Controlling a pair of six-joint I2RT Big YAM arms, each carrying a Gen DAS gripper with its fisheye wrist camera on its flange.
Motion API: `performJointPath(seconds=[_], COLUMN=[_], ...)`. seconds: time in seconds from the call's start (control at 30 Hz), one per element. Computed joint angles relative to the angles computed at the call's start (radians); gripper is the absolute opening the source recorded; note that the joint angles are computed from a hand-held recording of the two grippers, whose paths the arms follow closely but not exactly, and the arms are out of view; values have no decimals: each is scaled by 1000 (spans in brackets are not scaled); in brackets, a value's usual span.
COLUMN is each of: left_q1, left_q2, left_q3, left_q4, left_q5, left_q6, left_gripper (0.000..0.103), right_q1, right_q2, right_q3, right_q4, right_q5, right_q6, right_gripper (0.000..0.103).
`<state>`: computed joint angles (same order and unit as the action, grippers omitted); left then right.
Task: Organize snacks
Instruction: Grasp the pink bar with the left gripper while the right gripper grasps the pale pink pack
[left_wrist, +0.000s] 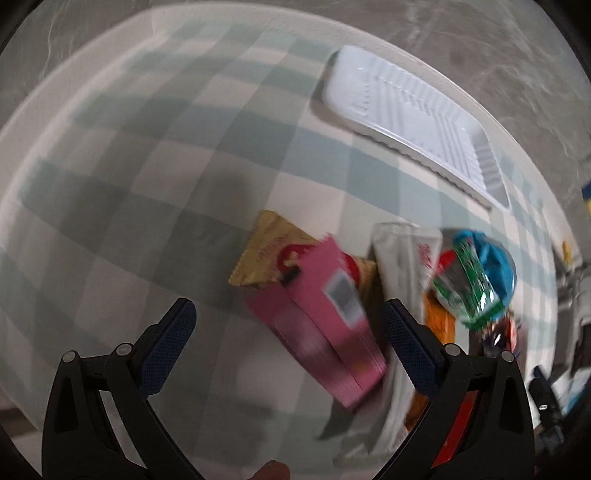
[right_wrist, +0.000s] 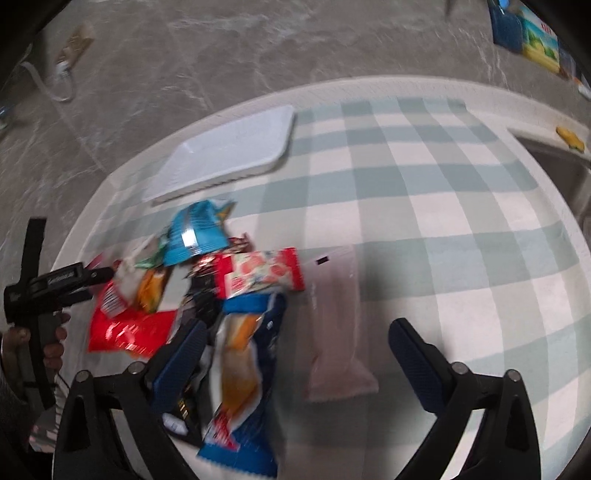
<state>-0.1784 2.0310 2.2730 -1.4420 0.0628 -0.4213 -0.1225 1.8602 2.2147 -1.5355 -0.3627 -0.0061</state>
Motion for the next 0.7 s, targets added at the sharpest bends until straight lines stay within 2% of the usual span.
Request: performJointPath(seconds=[0.03, 0.1, 0.13, 0.23, 0.33, 0.53, 0.6, 0.7], left_q1=[7, 9, 8, -1, -2, -1, -11, -29], left_q2=[23, 33, 59, 89, 76, 105, 104, 85], left_q3=[26, 35, 73, 111, 82, 121, 126, 113], left_q4=[-31, -19, -54, -75, -49, -79, -88, -104], left_q5=[16, 7, 9, -33, -40, -39, -49, -106], left_q6=[-8, 12, 26, 85, 91, 117, 112, 112], left_gripper=[101, 101, 101, 102, 102, 102, 99, 81], right_q1=[1, 4, 7, 17, 26, 32, 33, 33], right_q2=[13, 44, 59, 63, 65, 70, 69, 66], right_q3=[11, 41, 54, 56, 57, 67, 66, 62], right_q4=[-13, -49, -69, -70, -72, -83, -82, -79], right_q5=[7, 22, 32, 61, 92, 114, 113, 111], right_q6=[7, 15, 18, 9, -7, -18, -16, -26], right_gripper=[91, 83, 79, 78, 78, 78, 78, 78])
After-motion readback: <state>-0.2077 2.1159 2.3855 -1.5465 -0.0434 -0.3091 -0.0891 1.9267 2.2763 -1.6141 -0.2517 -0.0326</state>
